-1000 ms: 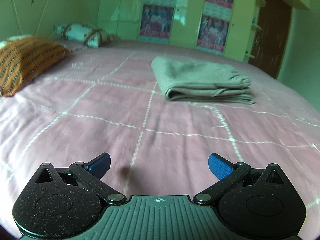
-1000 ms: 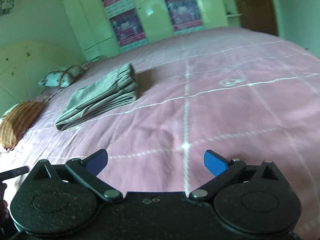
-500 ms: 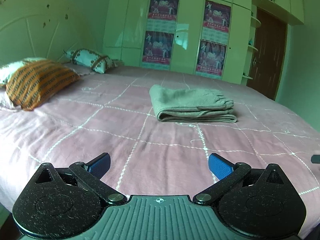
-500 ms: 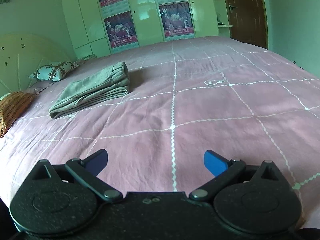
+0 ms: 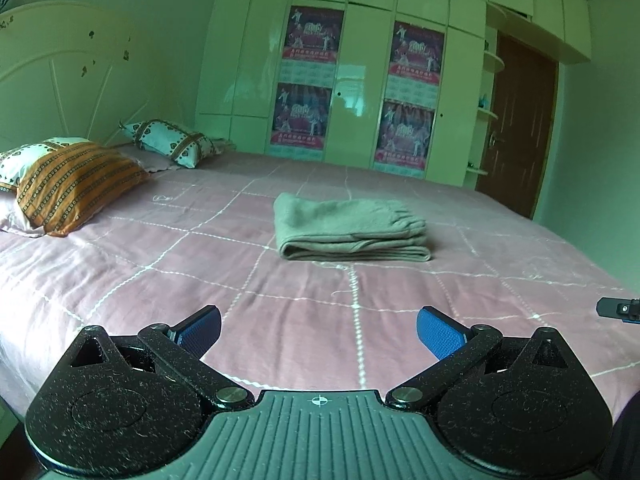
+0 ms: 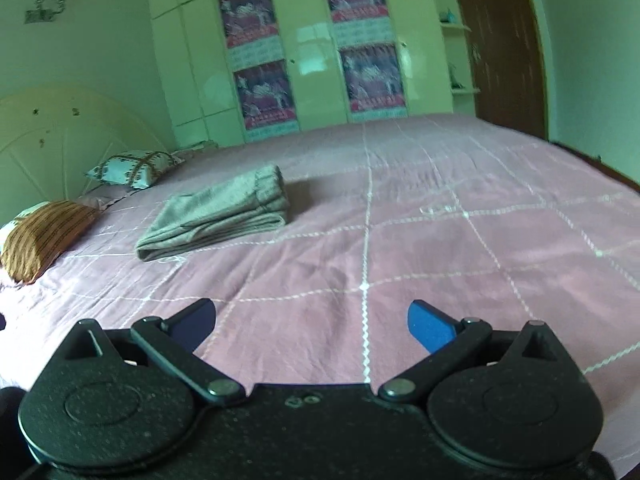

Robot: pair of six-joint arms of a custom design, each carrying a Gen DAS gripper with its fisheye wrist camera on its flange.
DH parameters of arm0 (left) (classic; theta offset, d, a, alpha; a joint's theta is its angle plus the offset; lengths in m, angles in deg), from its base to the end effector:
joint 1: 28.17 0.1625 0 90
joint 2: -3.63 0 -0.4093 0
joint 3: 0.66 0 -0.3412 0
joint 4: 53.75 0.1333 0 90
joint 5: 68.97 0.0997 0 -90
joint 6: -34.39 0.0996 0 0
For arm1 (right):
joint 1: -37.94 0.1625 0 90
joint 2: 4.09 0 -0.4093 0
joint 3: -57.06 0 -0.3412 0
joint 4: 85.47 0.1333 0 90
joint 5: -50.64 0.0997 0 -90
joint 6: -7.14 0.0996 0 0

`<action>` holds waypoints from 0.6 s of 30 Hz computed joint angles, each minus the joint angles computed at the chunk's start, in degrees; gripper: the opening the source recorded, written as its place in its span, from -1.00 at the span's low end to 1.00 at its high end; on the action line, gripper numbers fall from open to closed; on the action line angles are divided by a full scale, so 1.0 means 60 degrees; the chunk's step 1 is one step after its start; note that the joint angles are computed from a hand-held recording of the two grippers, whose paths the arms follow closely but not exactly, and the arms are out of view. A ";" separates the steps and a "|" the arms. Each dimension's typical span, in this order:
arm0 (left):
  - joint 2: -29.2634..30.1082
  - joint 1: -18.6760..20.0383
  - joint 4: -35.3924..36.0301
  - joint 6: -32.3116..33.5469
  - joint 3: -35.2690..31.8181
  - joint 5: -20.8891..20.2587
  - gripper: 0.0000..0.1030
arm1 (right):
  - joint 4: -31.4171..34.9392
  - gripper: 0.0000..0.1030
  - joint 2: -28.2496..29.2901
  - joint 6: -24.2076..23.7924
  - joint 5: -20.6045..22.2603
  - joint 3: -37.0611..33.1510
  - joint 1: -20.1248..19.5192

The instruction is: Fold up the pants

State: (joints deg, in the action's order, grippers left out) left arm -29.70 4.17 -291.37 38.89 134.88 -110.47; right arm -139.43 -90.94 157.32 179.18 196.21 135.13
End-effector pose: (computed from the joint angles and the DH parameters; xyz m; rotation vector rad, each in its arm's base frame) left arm -0.2156 -0.3826 0.0786 0.8427 2.2651 -1.3674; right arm 0.1097 -0.3005 0.2038 -0.0405 -1.8031 1.5965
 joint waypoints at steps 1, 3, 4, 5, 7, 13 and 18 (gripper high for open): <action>0.0088 -0.0040 -0.0115 -0.0193 0.0056 -0.0010 1.00 | -0.0090 0.89 0.0036 -0.0092 0.0068 0.0024 0.0152; 0.0199 -0.0068 -0.0140 -0.0356 0.0115 0.0025 1.00 | -0.0265 0.89 0.0163 -0.0319 0.0181 0.0023 0.0430; 0.0218 -0.0095 -0.0090 -0.0270 0.0123 0.0048 1.00 | -0.0424 0.89 0.0254 -0.0498 0.0265 0.0017 0.0563; 0.0243 -0.0141 -0.0145 -0.0114 0.0140 0.0076 1.00 | -0.0617 0.89 0.0349 -0.0691 0.0346 0.0014 0.0693; 0.0235 -0.0200 -0.0376 0.0110 0.0203 -0.0039 1.00 | -0.0945 0.89 0.0535 -0.0940 0.0429 -0.0003 0.0902; 0.0282 -0.0452 -0.0516 -0.0170 0.0373 -0.0011 1.00 | -0.2269 0.89 0.1442 -0.1729 0.0921 -0.0117 0.1753; 0.0554 -0.0749 -0.0926 0.0223 0.0455 0.0042 1.00 | -0.3195 0.89 0.2450 -0.2570 0.0975 -0.0276 0.2483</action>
